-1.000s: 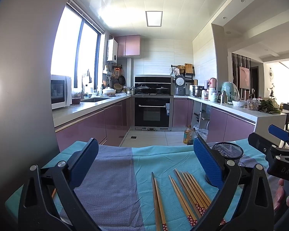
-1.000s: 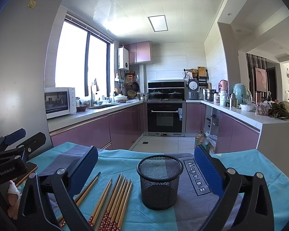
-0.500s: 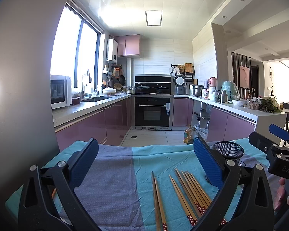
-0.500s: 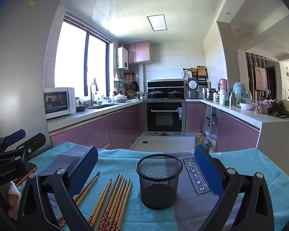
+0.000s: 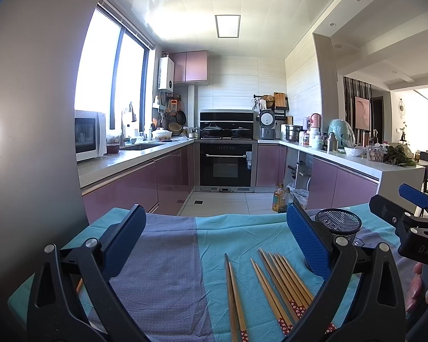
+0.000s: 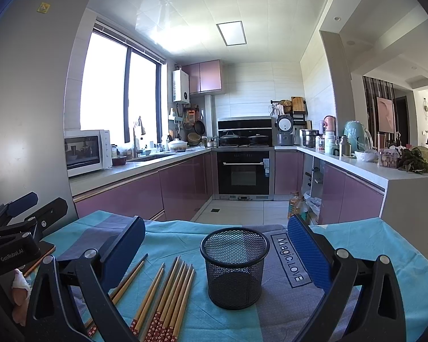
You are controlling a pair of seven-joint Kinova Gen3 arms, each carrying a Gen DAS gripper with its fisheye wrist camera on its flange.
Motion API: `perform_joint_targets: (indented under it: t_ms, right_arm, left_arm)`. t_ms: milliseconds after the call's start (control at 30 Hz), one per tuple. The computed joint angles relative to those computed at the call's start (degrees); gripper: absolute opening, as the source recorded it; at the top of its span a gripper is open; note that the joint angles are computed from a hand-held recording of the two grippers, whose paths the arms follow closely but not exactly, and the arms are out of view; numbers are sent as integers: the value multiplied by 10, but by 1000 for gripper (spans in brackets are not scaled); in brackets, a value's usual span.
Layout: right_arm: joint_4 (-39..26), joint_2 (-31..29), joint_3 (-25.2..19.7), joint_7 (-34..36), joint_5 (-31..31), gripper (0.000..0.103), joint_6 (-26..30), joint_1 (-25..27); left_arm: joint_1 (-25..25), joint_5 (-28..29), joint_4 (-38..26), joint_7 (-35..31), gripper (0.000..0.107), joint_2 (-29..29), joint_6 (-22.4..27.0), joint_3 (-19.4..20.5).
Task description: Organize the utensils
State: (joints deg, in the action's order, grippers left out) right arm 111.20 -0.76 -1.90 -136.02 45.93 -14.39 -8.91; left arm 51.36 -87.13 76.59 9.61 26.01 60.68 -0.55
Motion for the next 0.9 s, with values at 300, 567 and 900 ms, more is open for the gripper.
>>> perform_joint_targets:
  t_ms: [300, 567, 900]
  right_arm:
    - [1, 2, -1, 6, -8, 97, -1, 1]
    - [0, 3, -3, -5, 0, 97, 1, 2]
    - [-8, 5, 0, -83, 76, 97, -3, 9]
  left_arm:
    - [1, 4, -2, -4, 97, 1, 2, 0]
    - [3, 7, -3, -4, 97, 1, 4, 0]
    - [2, 18, -10, -13, 97, 3, 2, -1]
